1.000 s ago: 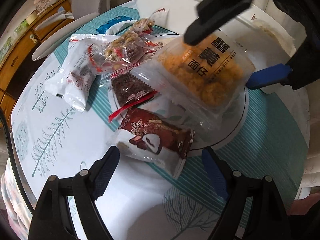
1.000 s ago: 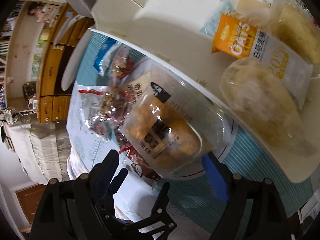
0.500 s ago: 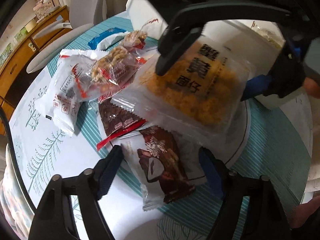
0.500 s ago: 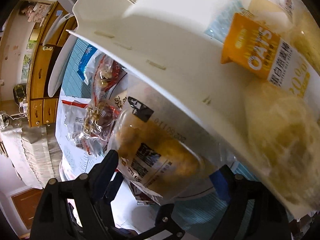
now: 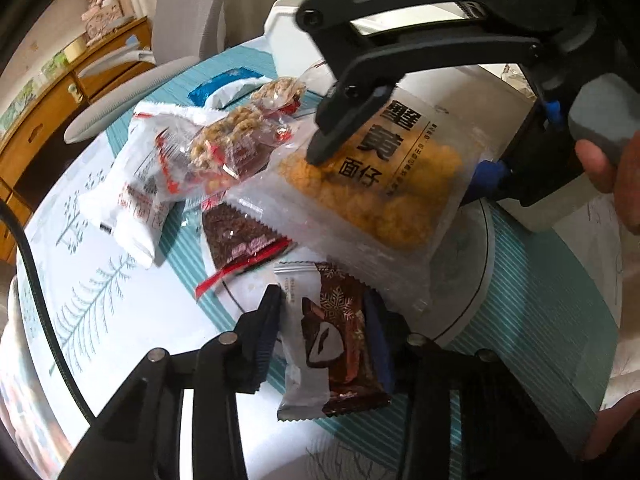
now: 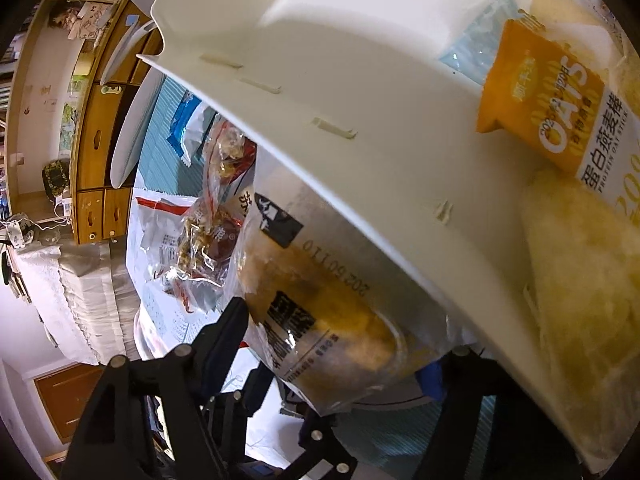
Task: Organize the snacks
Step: 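Grasp the yellow floss-cake bag with the right tool while the left tool grasps a brown chocolate packet, then lift the floss-cake bag and chocolate packet toward the white tray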
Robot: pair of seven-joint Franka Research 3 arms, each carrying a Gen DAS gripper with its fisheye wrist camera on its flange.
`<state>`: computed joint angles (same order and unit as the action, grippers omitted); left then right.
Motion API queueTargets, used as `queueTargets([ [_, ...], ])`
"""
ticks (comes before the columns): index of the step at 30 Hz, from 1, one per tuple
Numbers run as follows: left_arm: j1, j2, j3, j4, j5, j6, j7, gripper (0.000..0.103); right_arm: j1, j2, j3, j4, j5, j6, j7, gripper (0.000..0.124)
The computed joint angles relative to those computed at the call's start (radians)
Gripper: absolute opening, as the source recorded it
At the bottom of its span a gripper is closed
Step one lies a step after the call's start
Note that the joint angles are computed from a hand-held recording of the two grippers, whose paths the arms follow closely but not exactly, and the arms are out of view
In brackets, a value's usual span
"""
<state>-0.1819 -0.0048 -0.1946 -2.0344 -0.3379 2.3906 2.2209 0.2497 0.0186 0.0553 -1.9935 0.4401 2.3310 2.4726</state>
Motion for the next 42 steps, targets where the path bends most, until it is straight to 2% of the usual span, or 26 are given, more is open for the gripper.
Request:
queueTargets([
  [10, 0.023, -0.054, 0.028, -0.035, 0.015, -0.075, -0.143, 0.030, 0.006, -0.043, 0.005, -0.022, -0.004, -0.042, 0.036, 0.070],
  [12, 0.031, -0.072, 0.039, -0.045, 0.007, -0.106, -0.192, 0.030, 0.009, -0.058, 0.009, -0.030, -0.008, -0.048, 0.045, 0.070],
  [20, 0.056, -0.174, 0.087, -0.105, -0.017, -0.138, -0.312, 0.030, 0.043, -0.132, 0.038, -0.065, -0.034, -0.062, 0.055, 0.070],
  [27, 0.059, -0.263, 0.134, -0.107, -0.055, -0.167, -0.305, 0.030, 0.074, -0.235, 0.076, -0.123, -0.093, -0.034, 0.090, 0.070],
  [35, 0.049, -0.341, 0.179, -0.111, -0.111, -0.176, -0.313, 0.030, 0.080, -0.346, 0.131, -0.174, -0.235, 0.024, 0.121, 0.070],
  [42, 0.034, -0.385, 0.188, -0.101, -0.137, -0.175, -0.331, 0.030, 0.076, -0.410, 0.163, -0.186, -0.325, 0.019, 0.119, 0.071],
])
